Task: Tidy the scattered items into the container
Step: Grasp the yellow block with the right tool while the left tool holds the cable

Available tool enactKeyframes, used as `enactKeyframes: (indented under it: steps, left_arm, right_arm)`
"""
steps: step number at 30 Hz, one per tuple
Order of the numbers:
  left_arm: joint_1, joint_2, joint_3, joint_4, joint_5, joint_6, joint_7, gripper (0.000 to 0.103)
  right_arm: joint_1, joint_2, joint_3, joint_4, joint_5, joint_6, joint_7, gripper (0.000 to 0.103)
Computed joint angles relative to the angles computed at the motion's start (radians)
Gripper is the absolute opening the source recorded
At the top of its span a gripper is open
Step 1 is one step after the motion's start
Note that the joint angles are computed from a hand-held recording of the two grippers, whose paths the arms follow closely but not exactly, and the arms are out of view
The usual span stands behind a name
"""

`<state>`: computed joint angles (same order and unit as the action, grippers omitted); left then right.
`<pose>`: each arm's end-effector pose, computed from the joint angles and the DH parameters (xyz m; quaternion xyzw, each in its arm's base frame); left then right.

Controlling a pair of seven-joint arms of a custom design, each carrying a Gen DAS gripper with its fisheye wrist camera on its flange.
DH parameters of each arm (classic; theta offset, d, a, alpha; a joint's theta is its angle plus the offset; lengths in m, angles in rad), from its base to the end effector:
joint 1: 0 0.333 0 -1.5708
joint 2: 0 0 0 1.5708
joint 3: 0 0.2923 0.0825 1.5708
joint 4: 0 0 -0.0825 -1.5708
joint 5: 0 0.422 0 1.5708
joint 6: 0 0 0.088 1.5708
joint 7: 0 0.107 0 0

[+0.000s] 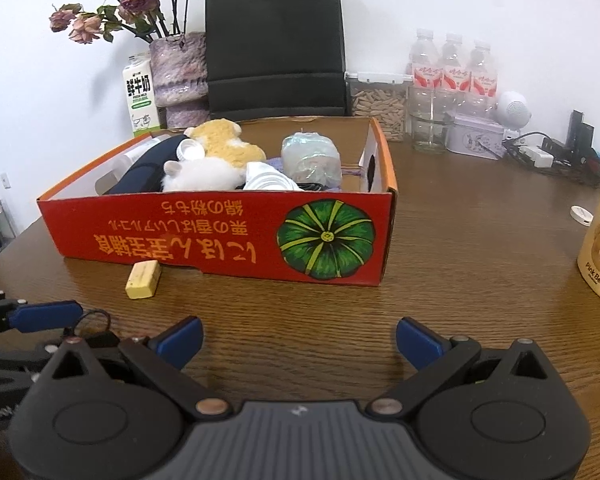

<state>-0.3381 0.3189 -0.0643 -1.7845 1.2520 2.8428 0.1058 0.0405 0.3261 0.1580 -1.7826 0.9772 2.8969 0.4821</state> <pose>0.6206 -0.3147 0.3920 -0.6210 0.6319 -0.3465 0.3083 0.6980 0.0806 0.4026 -0.7428 0.4981 -0.2132 0.3934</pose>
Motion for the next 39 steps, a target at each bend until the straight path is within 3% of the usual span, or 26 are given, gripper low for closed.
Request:
enactKeyframes:
  steps: [7,17,22,25,27,28,39]
  left_arm:
    - [0.015,-0.052,0.009,-0.039,0.108,-0.018,-0.114,0.05]
    - [0.104,-0.115,-0.006,-0.097,0.221,-0.01,-0.244,0.05]
    - [0.144,-0.132,-0.014,-0.118,0.247,0.009,-0.305,0.05]
    - [0.16,-0.127,-0.018,-0.118,0.231,0.027,-0.31,0.05]
    - [0.161,-0.127,-0.019,-0.119,0.24,0.029,-0.316,0.05]
    - [0.161,-0.128,-0.02,-0.119,0.247,0.028,-0.319,0.05]
    - [0.155,-0.156,-0.039,-0.135,0.317,-0.033,-0.39,0.05]
  right_arm:
    - [0.006,-0.014,0.019,-0.009,0.039,-0.004,-0.067,0.103]
    - [0.093,0.02,0.005,0.035,-0.087,-0.016,0.058,0.095]
    - [0.13,0.056,-0.004,0.073,-0.2,-0.014,0.191,0.078]
    - [0.132,0.062,0.009,0.074,-0.234,0.008,0.222,0.062]
    - [0.115,0.059,0.037,0.068,-0.222,0.022,0.194,0.028]
    - [0.108,0.055,0.047,0.062,-0.217,0.025,0.181,0.019]
    - [0.059,-0.002,0.107,0.021,0.001,0.014,-0.03,0.019]
